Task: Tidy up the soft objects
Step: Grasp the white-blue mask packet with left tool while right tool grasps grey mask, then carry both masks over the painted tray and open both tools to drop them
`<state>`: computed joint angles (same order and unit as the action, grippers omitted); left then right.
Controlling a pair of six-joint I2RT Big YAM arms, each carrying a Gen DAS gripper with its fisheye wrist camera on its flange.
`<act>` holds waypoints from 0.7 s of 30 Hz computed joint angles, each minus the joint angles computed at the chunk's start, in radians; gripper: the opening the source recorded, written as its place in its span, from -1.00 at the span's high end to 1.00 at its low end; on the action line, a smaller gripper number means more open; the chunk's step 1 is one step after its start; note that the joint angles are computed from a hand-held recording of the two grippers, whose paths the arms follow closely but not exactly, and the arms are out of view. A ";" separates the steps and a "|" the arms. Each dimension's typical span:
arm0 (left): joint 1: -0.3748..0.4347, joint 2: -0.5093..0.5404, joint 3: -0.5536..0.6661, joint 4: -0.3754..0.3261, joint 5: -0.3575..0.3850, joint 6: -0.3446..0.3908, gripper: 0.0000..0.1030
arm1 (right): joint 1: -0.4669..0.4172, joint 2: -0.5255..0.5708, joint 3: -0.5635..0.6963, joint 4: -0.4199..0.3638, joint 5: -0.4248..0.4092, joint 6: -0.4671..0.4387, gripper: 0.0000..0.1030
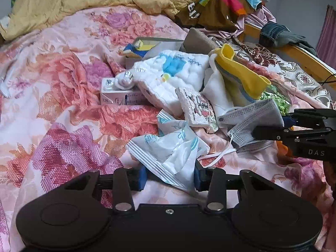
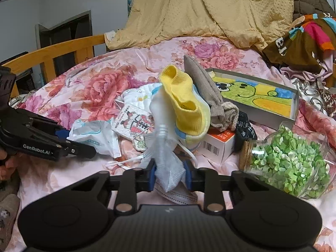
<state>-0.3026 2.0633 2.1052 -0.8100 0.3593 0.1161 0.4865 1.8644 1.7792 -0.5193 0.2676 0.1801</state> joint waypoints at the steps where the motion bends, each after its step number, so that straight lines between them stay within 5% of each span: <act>1: -0.003 -0.010 -0.017 0.017 -0.011 -0.003 0.19 | 0.001 -0.003 -0.004 0.007 0.001 -0.005 0.53; 11: -0.013 -0.091 -0.116 0.113 -0.052 -0.066 0.22 | 0.019 -0.060 -0.072 0.102 0.042 -0.004 0.58; 21: -0.040 -0.152 -0.167 0.203 -0.061 -0.136 0.21 | 0.032 -0.137 -0.157 0.288 0.132 -0.052 0.58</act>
<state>-0.3431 1.9111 1.9380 -0.6070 0.2984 -0.0202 0.5188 1.7274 1.6220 -0.2317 0.4001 0.1285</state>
